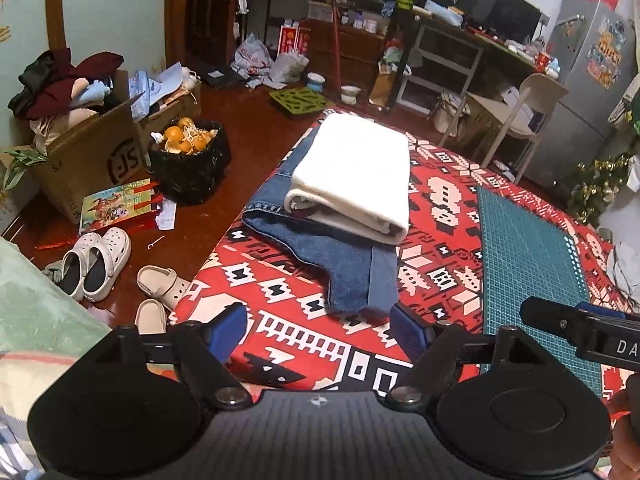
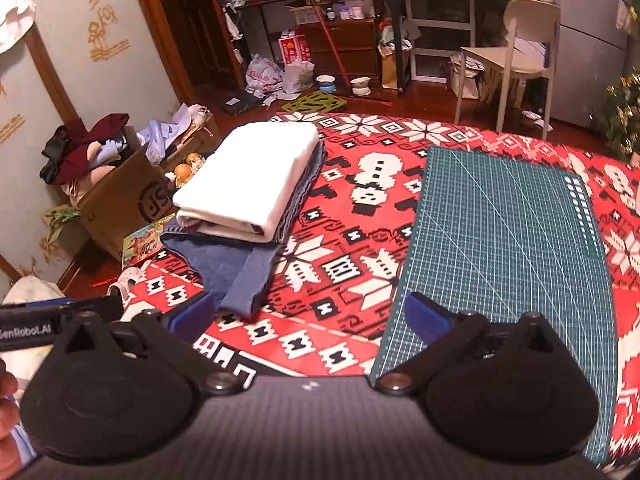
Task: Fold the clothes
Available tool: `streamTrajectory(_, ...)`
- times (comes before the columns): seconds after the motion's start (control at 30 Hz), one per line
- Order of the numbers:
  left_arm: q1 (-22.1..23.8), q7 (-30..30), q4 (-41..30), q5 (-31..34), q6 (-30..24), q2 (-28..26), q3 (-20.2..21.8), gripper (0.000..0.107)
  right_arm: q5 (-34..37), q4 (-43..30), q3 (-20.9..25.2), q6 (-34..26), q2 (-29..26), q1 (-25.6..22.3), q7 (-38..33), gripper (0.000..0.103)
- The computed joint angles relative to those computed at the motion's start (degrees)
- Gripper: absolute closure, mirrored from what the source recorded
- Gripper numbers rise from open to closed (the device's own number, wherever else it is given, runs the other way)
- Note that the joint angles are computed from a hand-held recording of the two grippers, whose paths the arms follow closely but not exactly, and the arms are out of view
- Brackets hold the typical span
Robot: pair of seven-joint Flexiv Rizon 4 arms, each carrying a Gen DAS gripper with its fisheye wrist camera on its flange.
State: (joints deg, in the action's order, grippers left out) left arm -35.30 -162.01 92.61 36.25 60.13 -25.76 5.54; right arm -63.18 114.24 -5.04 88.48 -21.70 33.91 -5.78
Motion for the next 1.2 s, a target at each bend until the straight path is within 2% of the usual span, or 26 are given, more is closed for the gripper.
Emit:
streamTrajectory(0.07, -0.8, -1.3, 0.1, 1.0, -0.5, 0.2, 0.5, 0.020, -1.5, 0.6, -0.9, 0.5, 0.6, 0.6, 2.0, 0.001)
streamTrajectory(0.2, -2.9, -3.1, -1.9, 4.2, -5.8, 0.3, 0.8, 0.020, -7.6, 1.0, -1.8, -0.8, 1.6, 0.7, 7.1, 0.001)
streamTrajectory(0.3, -2.1, -3.1, -1.4, 5.1, -4.8, 0.9, -0.3, 0.020, -11.6, 0.9, -0.9, -1.7, 2.1, -0.5, 10.0, 0.001)
streamTrajectory(0.53, -1.9, -3.9, -1.6, 6.7, -5.2, 1.0, -1.3, 0.019, -15.2, 0.6, 3.4, -3.3, 3.0, -4.6, 12.5, 0.001)
streamTrajectory(0.63, -1.5, -4.7, -0.9, 6.6, -3.2, 0.9, -1.4, 0.019, -9.9, 1.0, 7.1, -6.3, 3.2, -6.0, 7.0, 0.001)
streamTrajectory(0.77, -2.0, -4.4, -1.4, 7.0, -3.8, 0.7, -1.4, 0.019, -9.9, 1.2, 7.1, -4.2, 3.0, -6.4, 7.5, 0.001)
streamTrajectory(1.2, -2.7, -2.5, -2.8, 7.8, -4.1, 0.4, -1.5, 0.019, -6.3, 1.6, 6.8, -3.6, 2.9, -5.1, 4.7, 0.001)
